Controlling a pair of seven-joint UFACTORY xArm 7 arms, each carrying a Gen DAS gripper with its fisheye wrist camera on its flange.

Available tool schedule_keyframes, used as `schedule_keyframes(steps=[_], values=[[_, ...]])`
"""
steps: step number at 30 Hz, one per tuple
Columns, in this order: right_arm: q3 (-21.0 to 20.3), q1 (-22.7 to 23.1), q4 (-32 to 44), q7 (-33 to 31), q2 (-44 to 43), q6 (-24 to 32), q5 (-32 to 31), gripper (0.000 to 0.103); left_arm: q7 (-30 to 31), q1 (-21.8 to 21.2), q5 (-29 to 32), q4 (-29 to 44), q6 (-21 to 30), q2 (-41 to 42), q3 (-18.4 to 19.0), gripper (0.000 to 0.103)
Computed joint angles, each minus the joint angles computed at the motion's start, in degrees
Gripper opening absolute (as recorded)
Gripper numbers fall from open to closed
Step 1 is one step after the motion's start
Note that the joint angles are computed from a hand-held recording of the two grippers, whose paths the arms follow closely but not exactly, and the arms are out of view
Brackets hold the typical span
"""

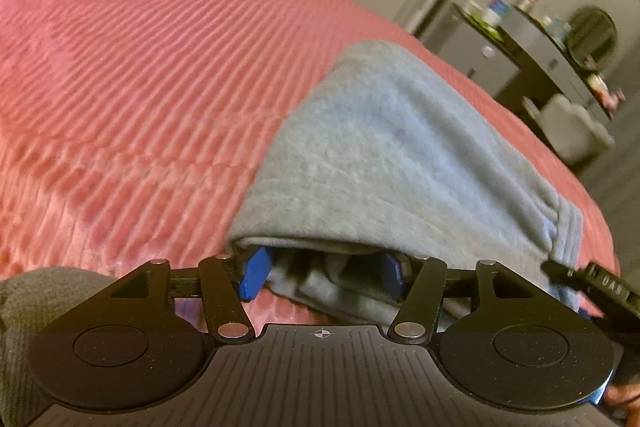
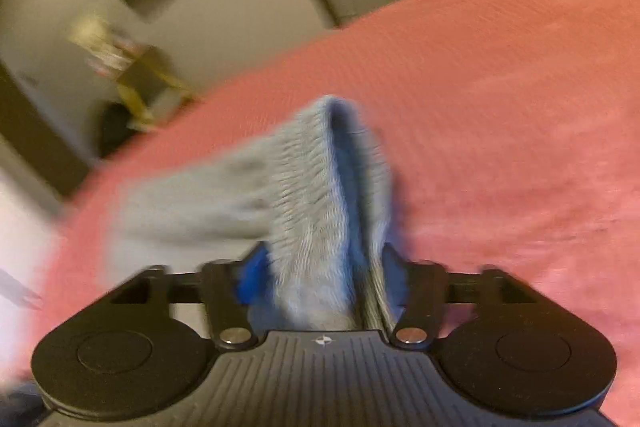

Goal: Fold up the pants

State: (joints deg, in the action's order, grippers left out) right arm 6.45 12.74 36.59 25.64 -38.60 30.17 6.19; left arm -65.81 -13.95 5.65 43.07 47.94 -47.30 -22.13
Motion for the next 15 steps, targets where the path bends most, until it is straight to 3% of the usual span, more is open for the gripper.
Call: schedule_keyframes(steps=[4, 7, 10, 15], values=[[-0.72, 0.46, -6.62, 7.10, -8.39, -4.40, 5.54, 0.078, 0.99, -2.63, -2.29, -1.08, -1.57, -1.54, 1.08, 0.070], [-6.10, 6.05, -12.59, 10.97, -15.15, -6.78, 13.49, 0.082, 0.92, -3.24, -3.40, -2.20, -3.86, -2.70, 1.14, 0.073], [-10.32, 9.48, -15.01, 11.13, -18.59, -3.71, 17.46, 0.084, 0.02, -3.66, -4.94, -3.98, -7.22, -3.84, 1.38, 0.077], [-12.94, 13.30, -16.53, 9.07, -21.25, -3.38, 22.34, 0.087, -0.28, -3.91, -6.02, -4.95, -9.01, -4.18, 1.54, 0.077]])
